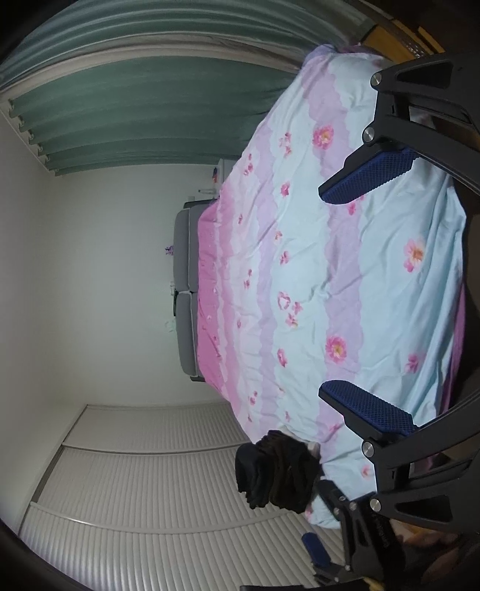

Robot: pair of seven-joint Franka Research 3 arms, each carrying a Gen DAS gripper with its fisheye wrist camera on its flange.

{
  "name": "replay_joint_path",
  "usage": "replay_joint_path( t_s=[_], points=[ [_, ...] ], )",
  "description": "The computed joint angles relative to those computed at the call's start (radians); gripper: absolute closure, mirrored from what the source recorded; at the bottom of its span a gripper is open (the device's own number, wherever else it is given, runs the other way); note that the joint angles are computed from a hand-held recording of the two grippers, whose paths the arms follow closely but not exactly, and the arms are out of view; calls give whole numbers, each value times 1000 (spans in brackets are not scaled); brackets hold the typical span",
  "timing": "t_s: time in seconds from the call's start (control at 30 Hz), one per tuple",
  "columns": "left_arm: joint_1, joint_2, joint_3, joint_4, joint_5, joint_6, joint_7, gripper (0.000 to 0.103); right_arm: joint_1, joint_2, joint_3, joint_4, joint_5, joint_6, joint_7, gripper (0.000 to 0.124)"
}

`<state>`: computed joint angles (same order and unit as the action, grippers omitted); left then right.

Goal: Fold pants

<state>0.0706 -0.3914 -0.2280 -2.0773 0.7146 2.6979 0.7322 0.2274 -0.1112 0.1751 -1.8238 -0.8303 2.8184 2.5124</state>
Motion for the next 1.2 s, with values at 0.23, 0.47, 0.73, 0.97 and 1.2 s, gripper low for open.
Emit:
replay_joint_path(
  t_s=[0.23, 0.47, 0.73, 0.97, 1.2],
  points=[
    [2, -20, 7, -15, -6, 0, 5, 0, 10, 8, -5, 7, 39, -16, -30, 27],
    [-7, -26, 6, -22, -28, -15, 32, 0, 16, 10, -10, 5, 67, -29, -58, 27],
    [-6, -19, 0, -12, -25, -17, 40, 0, 17, 10, -10, 6, 68, -31, -56, 27],
    [-9, -17, 2, -11, -25, -17, 40, 0, 14, 9, -10, 4, 61, -24, -50, 27],
    [-8, -17, 0, -11, -21, -17, 36, 0, 13, 4, -12, -2, 79, -26, -66, 27]
  ],
)
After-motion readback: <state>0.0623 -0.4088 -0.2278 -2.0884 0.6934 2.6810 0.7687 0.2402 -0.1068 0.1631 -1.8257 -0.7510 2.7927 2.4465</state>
